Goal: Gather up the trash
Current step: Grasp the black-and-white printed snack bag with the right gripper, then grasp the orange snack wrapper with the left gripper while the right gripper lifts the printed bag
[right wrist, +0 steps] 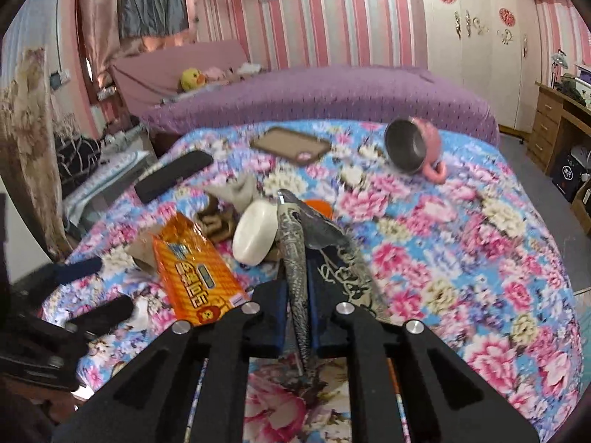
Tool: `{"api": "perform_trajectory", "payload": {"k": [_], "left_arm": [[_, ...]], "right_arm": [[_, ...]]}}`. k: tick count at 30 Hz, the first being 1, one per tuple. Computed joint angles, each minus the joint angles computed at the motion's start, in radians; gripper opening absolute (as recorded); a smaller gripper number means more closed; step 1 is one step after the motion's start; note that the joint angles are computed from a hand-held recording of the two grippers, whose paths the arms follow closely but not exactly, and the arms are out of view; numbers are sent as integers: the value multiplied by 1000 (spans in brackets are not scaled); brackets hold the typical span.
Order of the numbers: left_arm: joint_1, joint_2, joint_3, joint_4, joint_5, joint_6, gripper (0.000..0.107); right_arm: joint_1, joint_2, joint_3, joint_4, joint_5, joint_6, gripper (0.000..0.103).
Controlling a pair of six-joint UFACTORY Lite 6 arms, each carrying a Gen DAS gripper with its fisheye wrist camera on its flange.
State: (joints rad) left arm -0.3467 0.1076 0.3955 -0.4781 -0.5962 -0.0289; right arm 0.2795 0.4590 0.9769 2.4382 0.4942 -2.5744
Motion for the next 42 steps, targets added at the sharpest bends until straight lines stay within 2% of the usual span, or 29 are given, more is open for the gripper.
{"api": "perform_trajectory", "payload": {"k": [5,11,13,16,19,20,21,22,24,27,33,36,40,42], "left_arm": [[-34,109,103,-35,50,14,96],[-50,229,226,37,121,-56,75],[-80,240,241,41,109,-64,73],[-149,272,287,-89,98,54,73],[-183,351,377,-172,135,139,73],[-189,367,396,-206,143,177,69],[-199,396,431,-269,152,251,57],[-208,418,456,-323,149,314,51],[-205,422,469,-316,149,316,17],[-210,384,434,-278,112,269,3],[-274,223,296,-224,-70,210,2],[-318,155,257,-258,-148,229,1],[-346,96,252,-279,-167,219,1],[-383,73,267,-346,-184,269,1]], "right_arm": [[-77,-92,-80,-51,88,17,7],[-161,-134,-119,-154,165,62,6],[-181,-135,-122,-175,173,74,6],[-219,-132,-116,-226,182,110,6],[-251,-121,-110,-267,195,139,6],[-260,-117,-106,-284,199,152,6],[-271,-110,-100,-305,203,165,6],[-275,-109,-100,-307,203,165,6],[-289,-108,-101,-321,209,170,6],[-313,-114,-107,-334,221,169,6],[-364,-145,-134,-337,257,155,6],[-392,-156,-144,-343,273,176,6],[-415,-172,-158,-333,294,203,6],[-419,-177,-162,-318,306,217,6]]}}
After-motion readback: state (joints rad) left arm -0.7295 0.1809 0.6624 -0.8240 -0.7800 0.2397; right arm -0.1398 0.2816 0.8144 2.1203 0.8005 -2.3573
